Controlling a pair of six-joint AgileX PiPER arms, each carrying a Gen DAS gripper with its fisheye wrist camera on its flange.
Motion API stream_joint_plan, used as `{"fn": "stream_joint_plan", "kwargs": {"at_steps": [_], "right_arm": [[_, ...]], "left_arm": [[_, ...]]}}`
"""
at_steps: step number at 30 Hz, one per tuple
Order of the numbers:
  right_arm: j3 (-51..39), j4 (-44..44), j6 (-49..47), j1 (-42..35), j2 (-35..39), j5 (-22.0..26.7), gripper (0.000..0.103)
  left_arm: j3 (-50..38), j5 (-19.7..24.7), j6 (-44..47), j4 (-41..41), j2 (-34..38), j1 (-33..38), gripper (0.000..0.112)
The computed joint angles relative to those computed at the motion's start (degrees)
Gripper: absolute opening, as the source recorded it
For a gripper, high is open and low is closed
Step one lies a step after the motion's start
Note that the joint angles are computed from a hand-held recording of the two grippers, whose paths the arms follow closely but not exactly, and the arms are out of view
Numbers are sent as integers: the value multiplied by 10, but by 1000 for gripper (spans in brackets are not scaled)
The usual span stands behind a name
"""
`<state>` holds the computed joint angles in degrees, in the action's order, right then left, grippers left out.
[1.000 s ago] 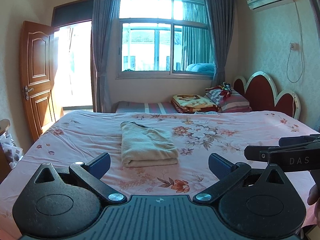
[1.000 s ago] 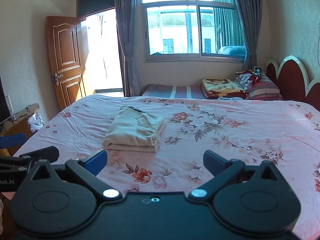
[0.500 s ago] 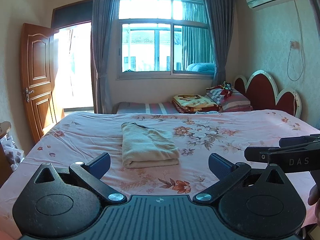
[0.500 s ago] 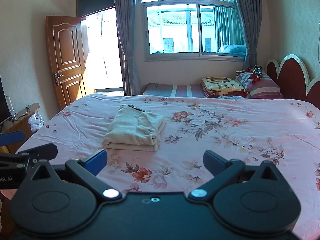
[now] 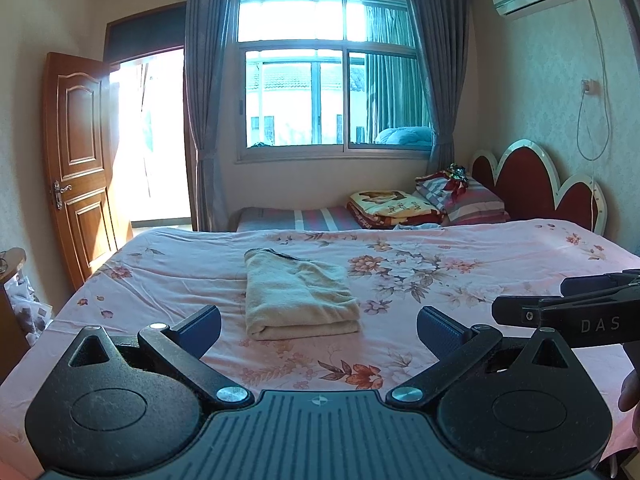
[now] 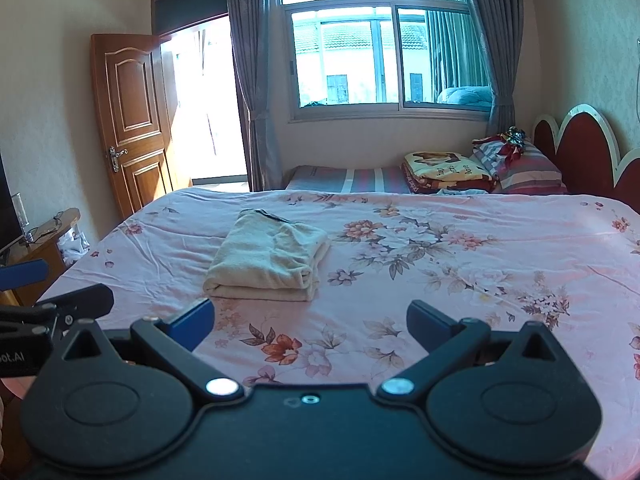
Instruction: Fold small clothes
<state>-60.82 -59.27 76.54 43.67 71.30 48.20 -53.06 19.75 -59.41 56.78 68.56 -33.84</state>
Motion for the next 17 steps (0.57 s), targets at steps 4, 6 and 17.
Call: {"fn": "stream_joint_plan", "kwargs": {"at_steps": [4,6,17], "right_arm": [[2,1,-3,-3,-2,-3,102],[2,4,-7,-6,-2,-6,102],[2,10,-14,-13,0,-18,102]], "left_arm": [[2,7,-22,19,0,-5,103],[3,-1,-15,11,-1,-2,103],[-1,-9,4,-7,5,8,103]]}}
